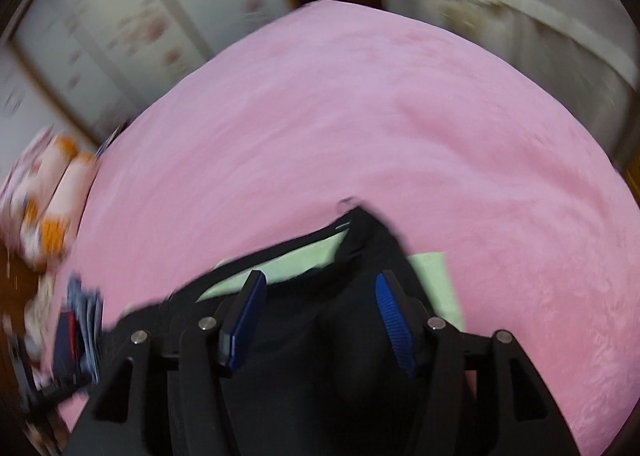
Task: Fold large clothes
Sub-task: 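Press and smooth the folded black bundle with both tools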
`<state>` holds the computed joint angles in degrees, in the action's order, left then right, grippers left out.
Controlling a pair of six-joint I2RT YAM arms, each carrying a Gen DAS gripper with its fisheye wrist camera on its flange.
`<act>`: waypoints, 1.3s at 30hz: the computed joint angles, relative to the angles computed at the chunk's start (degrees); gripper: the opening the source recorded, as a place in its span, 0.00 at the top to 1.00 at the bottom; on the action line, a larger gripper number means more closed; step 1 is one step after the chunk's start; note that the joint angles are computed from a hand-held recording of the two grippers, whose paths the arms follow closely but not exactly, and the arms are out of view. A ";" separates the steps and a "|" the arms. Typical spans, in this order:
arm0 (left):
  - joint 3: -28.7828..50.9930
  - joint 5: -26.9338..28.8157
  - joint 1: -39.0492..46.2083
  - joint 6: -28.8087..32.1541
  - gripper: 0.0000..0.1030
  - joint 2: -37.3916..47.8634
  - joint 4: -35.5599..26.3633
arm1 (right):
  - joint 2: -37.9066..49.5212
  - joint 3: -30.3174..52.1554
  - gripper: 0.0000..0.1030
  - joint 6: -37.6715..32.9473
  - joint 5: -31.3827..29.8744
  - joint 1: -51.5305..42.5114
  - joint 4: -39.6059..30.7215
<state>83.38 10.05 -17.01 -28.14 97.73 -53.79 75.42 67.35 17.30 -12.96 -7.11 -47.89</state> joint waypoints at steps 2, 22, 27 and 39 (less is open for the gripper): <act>-2.02 1.72 -2.57 -0.72 0.41 -1.12 2.89 | -1.44 -0.84 0.45 -0.01 -0.26 5.01 0.08; 1.42 -2.59 -11.43 1.62 0.42 12.16 15.06 | 12.54 -11.98 1.00 6.04 -7.20 26.94 25.07; -1.45 -3.77 -9.38 2.58 0.42 10.33 17.84 | 11.76 -12.86 1.00 -1.06 -3.81 23.10 25.53; -5.08 -8.51 -2.85 3.08 0.42 9.06 19.31 | 6.25 -16.80 1.00 -8.09 5.88 2.52 22.95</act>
<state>78.30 1.54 -19.86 -25.06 106.80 -34.47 81.68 50.55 9.20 -7.08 -4.59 -24.95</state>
